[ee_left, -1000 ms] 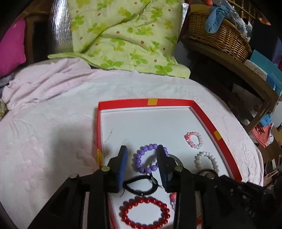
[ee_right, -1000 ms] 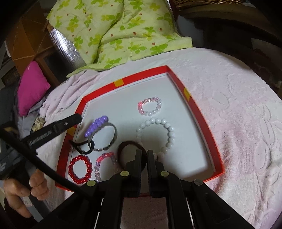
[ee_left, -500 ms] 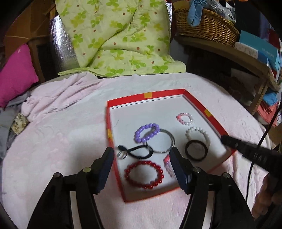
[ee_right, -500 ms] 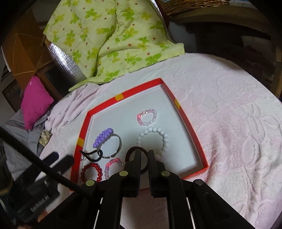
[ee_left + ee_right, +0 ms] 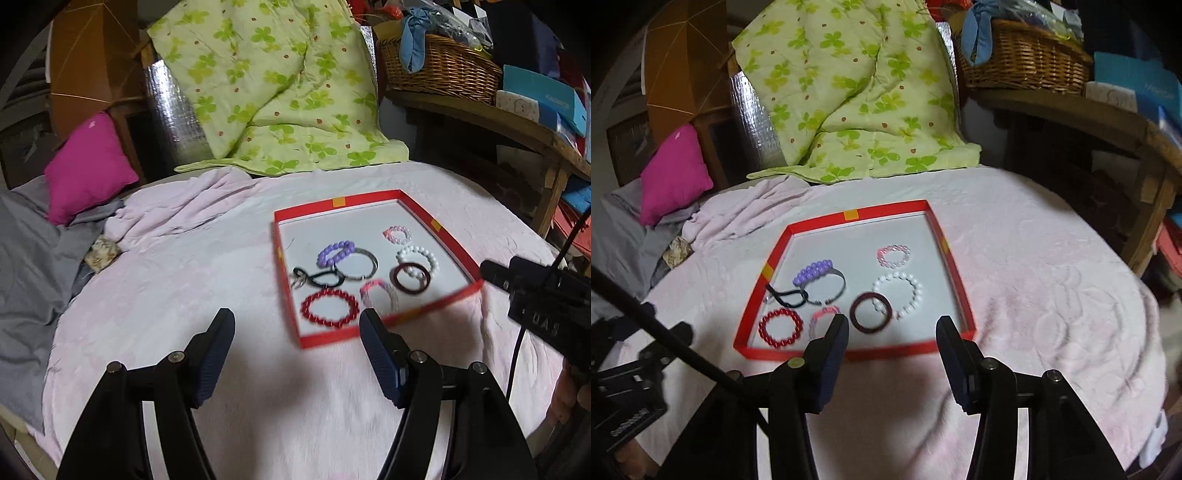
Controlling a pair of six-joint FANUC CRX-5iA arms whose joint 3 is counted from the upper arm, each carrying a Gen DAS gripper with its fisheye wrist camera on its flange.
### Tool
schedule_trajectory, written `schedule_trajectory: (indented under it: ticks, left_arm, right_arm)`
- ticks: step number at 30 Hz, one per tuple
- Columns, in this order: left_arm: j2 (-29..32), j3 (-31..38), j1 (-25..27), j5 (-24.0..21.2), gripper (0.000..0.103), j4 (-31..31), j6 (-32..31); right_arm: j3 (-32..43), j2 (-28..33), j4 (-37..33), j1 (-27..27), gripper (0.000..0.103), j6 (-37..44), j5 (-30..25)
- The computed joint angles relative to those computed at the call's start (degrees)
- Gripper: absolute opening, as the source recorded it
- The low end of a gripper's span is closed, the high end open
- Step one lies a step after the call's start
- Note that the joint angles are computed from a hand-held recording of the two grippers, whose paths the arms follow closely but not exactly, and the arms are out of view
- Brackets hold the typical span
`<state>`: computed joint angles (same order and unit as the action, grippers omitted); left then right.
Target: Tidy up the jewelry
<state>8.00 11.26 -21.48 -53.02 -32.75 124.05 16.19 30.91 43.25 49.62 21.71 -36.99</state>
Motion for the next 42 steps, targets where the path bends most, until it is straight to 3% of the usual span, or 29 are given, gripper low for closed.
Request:
schedule_trajectory:
  ticks: [4,10,18,24,42]
  left_arm:
    - [-3.55,-2.74,-3.24,-2.56,0.071,-4.09,5.08]
    - [-8.28,-6.39,-6.92,-5.95,0.071,-6.04,8.34]
    - [-12.31,-6.44,-12.05,-13.21,0.071,-8.74,11.94]
    - [-14.3,-5.23,-16.49,-18.14,0.071,-12.94,14.08]
    - [-16.18,-4.01,-20.72,-21.63,0.071,-17.49,16.02]
  right_arm:
    - [-10.82,-5.81,12.79,0.75,0.053,-13.43,2.42]
    - [-19.68,-12.08,19.07,3.79,0.053,-20.36,2.15]
    - [-23.77,-17.91,16.7,8.97,0.053,-16.52,-2.62]
    - [-25.68,-21.37,20.35,11.42,0.055,-17.47,-4.97]
    - [-23.36,-22.33,20.29,13.64,0.057,-15.68,-6.81]
